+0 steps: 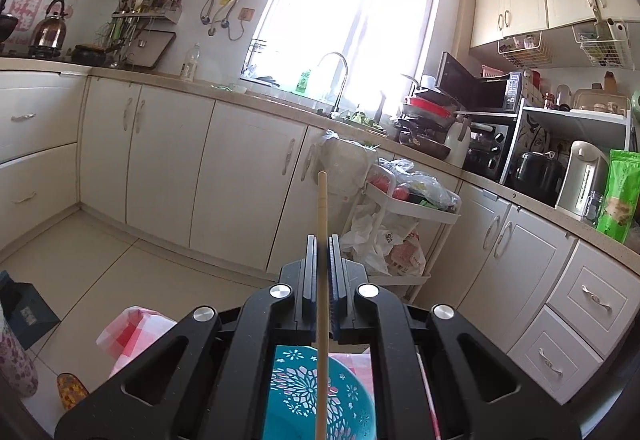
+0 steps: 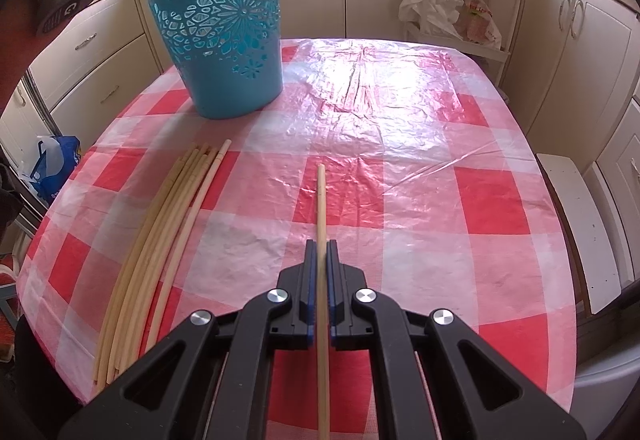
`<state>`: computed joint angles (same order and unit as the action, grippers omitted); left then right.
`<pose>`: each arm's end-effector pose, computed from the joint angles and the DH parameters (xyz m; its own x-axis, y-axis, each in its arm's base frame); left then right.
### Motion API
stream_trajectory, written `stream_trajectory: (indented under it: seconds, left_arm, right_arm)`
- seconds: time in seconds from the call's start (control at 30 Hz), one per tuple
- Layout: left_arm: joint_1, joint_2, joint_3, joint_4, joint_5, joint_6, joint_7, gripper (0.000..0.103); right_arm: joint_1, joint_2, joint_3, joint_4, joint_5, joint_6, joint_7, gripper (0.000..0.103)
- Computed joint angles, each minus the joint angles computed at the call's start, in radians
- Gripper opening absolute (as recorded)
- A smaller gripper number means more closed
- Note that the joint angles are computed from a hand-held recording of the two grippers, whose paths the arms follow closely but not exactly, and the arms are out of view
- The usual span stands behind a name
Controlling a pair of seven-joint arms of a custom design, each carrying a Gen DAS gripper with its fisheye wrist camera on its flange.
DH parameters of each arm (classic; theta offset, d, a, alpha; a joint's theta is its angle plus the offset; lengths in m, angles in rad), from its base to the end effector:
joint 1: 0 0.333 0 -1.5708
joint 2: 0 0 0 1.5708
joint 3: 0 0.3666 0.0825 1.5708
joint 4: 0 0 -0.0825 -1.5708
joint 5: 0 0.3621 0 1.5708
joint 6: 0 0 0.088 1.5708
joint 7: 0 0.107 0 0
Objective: Organize utensils
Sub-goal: 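Lift the stick with the left gripper and carry it over the blue basket, then lower the stick into the blue basket and open the left gripper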
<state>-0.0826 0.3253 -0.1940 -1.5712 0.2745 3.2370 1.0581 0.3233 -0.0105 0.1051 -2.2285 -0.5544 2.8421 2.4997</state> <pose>0.6603 -0.1858 0.6790 -0.2234 -0.9287 0.2960 -0.2954 -0.2249 -0.9285 0.4855 0.2523 0.5062 0.0234 -0.9920 -0.1241 -0.7838 0.0589 -0.6183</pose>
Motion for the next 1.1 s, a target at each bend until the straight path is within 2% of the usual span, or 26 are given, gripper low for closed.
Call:
stream_trajectory:
  seconds: [0.13, 0.43, 0.53, 0.73, 0.93, 1.03, 1.1]
  left_arm:
    - [-0.032, 0.004, 0.043, -0.007, 0.008, -0.011, -0.02, 0.005]
    - [-0.045, -0.005, 0.068, -0.055, 0.03, -0.025, -0.034, 0.005]
    - [-0.038, -0.005, 0.056, -0.062, 0.036, -0.043, -0.024, 0.005]
    - [-0.057, -0.013, 0.08, -0.089, 0.059, -0.079, -0.021, 0.005]
    - [-0.046, -0.027, 0.074, -0.1, 0.065, -0.13, -0.007, 0.005]
    - [-0.009, -0.027, 0.029, -0.091, 0.032, -0.167, 0.034, 0.005]
    - [-0.001, -0.031, 0.019, -0.089, 0.017, -0.177, 0.051, 0.005]
  right_arm:
    - [-0.001, 0.001, -0.001, -0.002, 0.007, 0.008, -0.006, 0.006]
    - [0.002, 0.004, -0.002, 0.002, 0.008, 0.005, -0.005, 0.006]
    - [0.003, 0.004, -0.003, 0.002, 0.01, 0.007, -0.006, 0.006]
    - [0.003, 0.005, -0.004, -0.001, 0.021, 0.013, -0.011, 0.006]
    - [0.003, 0.004, -0.004, -0.002, 0.027, 0.015, -0.014, 0.006]
    - [0.003, 0.004, -0.004, 0.0, 0.021, 0.012, -0.008, 0.006]
    - [0.003, 0.004, -0.004, 0.0, 0.017, 0.011, -0.003, 0.006]
